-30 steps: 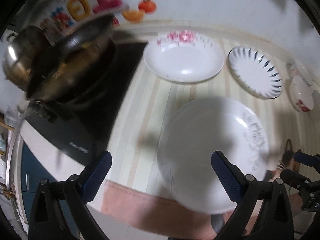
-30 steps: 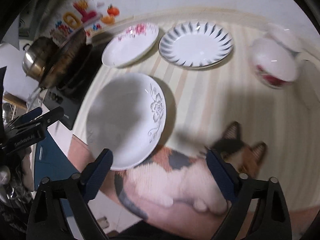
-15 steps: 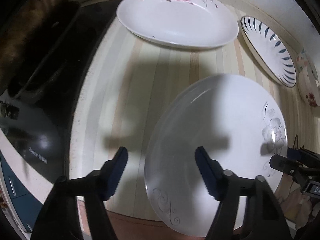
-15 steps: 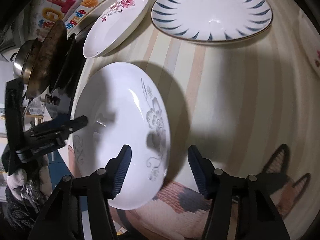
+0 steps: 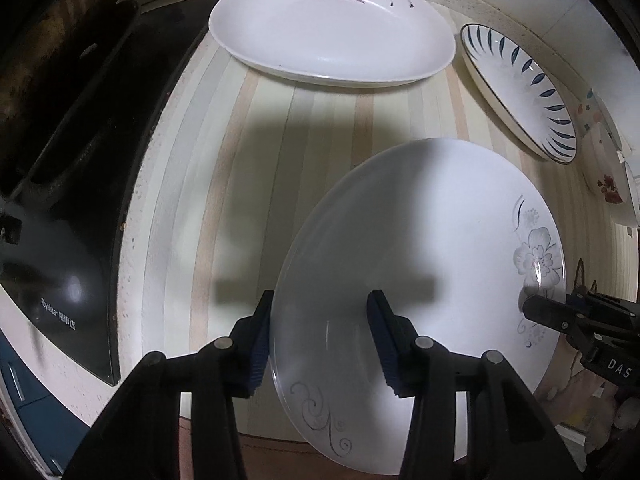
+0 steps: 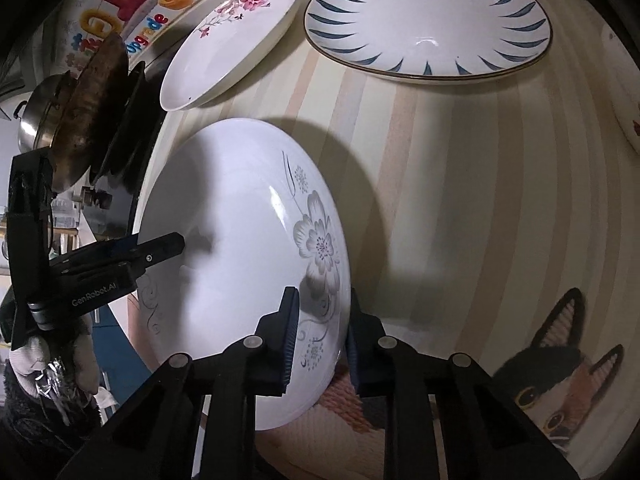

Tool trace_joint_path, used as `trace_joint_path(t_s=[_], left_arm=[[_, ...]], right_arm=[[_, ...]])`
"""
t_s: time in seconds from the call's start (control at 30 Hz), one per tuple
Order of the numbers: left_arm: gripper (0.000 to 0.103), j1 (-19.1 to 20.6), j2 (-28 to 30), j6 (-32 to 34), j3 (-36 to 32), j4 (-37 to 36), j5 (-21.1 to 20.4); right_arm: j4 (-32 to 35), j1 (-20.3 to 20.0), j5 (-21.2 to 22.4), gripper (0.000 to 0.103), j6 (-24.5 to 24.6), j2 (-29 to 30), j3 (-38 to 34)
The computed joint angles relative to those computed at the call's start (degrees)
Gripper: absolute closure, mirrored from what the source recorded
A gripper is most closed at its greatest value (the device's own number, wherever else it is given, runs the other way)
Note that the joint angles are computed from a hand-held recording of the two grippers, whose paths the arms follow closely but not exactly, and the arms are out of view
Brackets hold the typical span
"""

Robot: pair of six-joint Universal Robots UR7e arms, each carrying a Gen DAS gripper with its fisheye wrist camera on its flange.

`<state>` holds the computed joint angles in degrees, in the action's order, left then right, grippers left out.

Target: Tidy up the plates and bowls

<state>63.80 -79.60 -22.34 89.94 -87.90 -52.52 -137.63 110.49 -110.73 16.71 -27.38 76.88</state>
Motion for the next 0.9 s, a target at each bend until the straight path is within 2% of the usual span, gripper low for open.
trace_joint_path(t_s=[0.37,0.47,0.7,0.9], left_arm=[[0.06,-5.7,-2.5,-0.7,-0.2,1.5,-2.4],[0.06,-7.1,-2.5,-0.5,1.7,-0.2,-3.0],[0.06,-8.8,1.7,0.8,4.5,-5.7,-5.7],[0.06,-8.8,5.9,2.5,4.5,-8.5,-6.8]], right_arm=[[-2.7,-0.4,0.2,0.08,0.6,-7.3,7.4],[-3.7,-0.5,-0.4,0.08,1.1,-10.0,10.1],[-5.8,-1.6,-2.3,0.08,2.2,-16.3,16.3],[-7.2,-3.3,-3.8,0.08,3.1,-20.1,20.6]])
